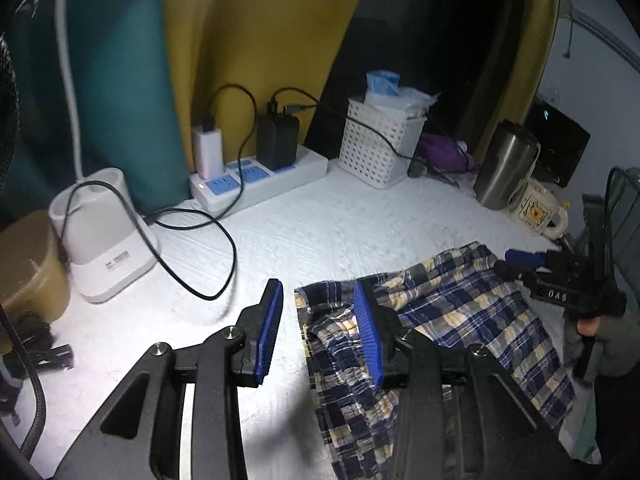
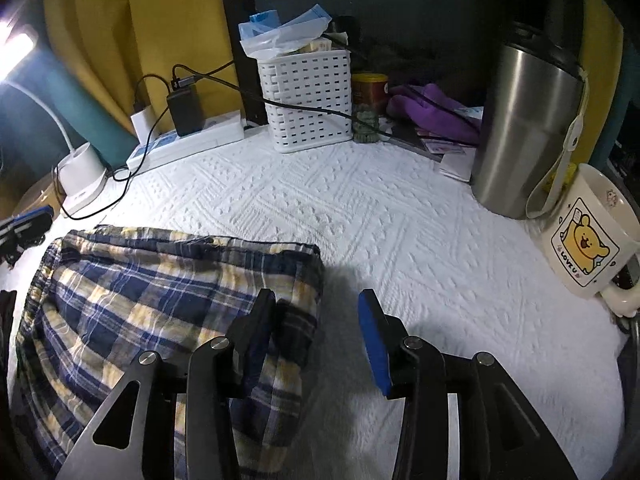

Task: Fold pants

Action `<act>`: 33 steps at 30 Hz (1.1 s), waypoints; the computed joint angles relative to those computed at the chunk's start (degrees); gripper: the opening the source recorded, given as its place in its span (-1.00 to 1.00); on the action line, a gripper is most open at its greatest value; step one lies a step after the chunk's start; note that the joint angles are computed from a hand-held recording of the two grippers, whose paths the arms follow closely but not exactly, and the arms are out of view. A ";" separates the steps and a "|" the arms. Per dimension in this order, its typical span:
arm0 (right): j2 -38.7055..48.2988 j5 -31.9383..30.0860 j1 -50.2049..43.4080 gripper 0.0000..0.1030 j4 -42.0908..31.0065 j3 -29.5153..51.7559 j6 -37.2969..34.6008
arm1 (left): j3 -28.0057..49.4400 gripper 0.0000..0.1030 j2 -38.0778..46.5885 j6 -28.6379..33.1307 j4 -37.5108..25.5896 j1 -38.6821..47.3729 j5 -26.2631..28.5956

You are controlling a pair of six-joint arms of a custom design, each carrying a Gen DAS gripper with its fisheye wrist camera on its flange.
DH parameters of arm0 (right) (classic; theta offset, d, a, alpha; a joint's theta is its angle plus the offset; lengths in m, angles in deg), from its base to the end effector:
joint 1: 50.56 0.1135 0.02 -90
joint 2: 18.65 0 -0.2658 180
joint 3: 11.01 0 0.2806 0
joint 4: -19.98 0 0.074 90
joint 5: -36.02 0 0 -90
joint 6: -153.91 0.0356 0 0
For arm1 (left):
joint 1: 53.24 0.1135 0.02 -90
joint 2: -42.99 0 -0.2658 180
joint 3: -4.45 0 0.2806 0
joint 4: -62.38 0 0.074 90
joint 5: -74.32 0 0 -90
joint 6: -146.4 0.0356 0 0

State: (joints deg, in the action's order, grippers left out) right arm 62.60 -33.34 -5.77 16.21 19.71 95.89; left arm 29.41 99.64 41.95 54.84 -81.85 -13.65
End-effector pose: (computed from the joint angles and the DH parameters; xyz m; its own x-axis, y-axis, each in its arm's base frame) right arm 0.1654 0.1465 0.0724 -0.7607 -0.0568 -0.6466 -0.1302 0.9893 0.0662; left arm 0.1728 -0.0957 0.1188 -0.6631 0.0776 -0.7445 0.3482 0.9124 -0.2150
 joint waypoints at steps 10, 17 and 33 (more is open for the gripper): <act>2.47 -1.00 4.32 -0.10 -0.05 0.35 2.99 | 0.46 -0.29 4.01 -1.08 -3.64 -10.57 -7.29; 4.07 -1.60 2.72 -0.10 1.95 -0.69 1.65 | 1.26 -0.23 13.15 -0.03 2.43 -8.42 -7.93; -11.24 2.27 10.20 -0.10 -9.09 -5.81 9.56 | 0.12 -0.20 -6.49 -4.78 -12.43 -12.42 -11.28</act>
